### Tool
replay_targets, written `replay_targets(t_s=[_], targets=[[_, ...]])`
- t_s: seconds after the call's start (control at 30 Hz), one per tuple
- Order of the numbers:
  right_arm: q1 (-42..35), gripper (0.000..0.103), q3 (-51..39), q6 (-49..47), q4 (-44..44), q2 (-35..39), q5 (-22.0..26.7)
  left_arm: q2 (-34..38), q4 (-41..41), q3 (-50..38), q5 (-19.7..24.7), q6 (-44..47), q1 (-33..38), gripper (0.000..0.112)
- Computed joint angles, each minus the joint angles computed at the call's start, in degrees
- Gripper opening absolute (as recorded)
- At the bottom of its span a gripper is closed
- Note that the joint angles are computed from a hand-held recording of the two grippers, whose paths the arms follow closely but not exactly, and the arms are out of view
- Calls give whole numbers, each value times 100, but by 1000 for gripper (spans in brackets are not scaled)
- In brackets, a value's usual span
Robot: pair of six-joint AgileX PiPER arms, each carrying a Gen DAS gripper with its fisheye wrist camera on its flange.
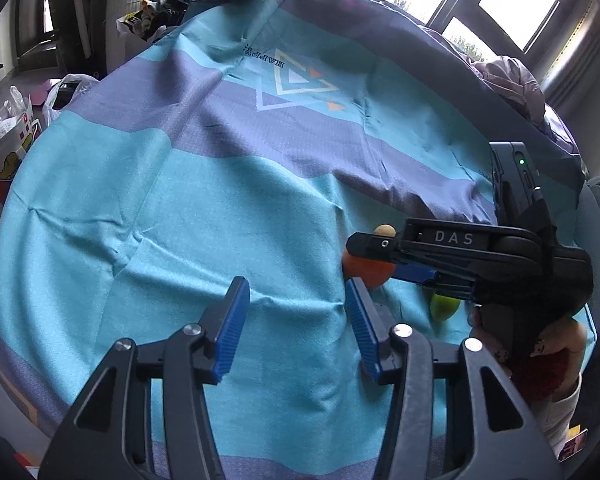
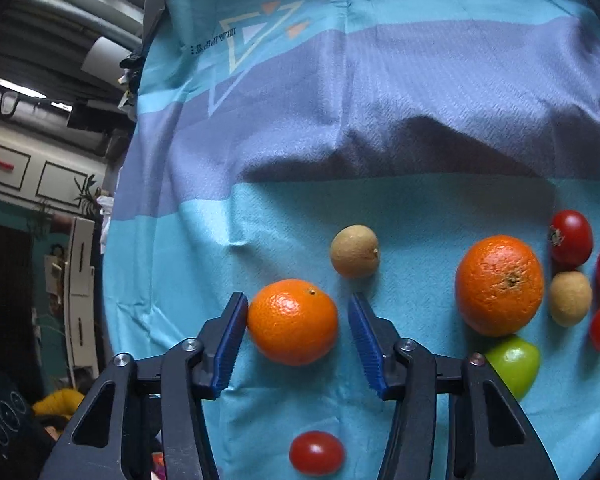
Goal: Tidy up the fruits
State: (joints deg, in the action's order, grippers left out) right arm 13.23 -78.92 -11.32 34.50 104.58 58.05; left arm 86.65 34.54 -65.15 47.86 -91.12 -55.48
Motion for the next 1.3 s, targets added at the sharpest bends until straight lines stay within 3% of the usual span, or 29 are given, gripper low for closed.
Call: replay_targets(t_s=[0.13, 0.27, 0.37, 0.43, 0.57, 0.7, 0.8, 0.9, 1.0, 1.2, 1.3], targets=[[-101, 47, 356, -432, 192, -304, -9, 80, 2, -114, 33, 62, -73, 50], [-405, 47, 1115, -960, 22, -1219, -150, 223, -34, -274, 41, 180, -159, 50], [-525, 47, 1797, -1178, -763, -2188, -514, 406, -66, -448, -36, 250, -218, 50], [-435, 47, 2210, -817, -1690, -2704, -839, 609, -117, -662, -33, 401, -290, 50], [-383, 47, 2869, -754, -2671, -3191, -1219, 953, -225, -969, -264, 613, -404, 50], [-705, 47, 3002, -1357, -2237, -3010, -1270, 1254, -339, -1270, -187, 841, -474, 50], [-917, 47, 2836, -1583, -2074, -2986, -1004, 1310, -282, -1336, -127, 769, -493, 50], [-1454, 48, 2637, -2139, -1390, -3200, -605, 1264, -253, -1274, -339, 772, -498, 50], [-2116, 49, 2420, -2651, -673, -3326, -217, 1232, -398, -1198, -763, 946, -499, 59], [-2794, 49, 2249, -2629, 121, -3043, 138, 1664, -1536, -1606, -1300, 2264, -531, 58], [-2757, 49, 2306, -2577, 287, -2780, 265, 2001, -1844, -1996, -1175, 2720, -645, 57]])
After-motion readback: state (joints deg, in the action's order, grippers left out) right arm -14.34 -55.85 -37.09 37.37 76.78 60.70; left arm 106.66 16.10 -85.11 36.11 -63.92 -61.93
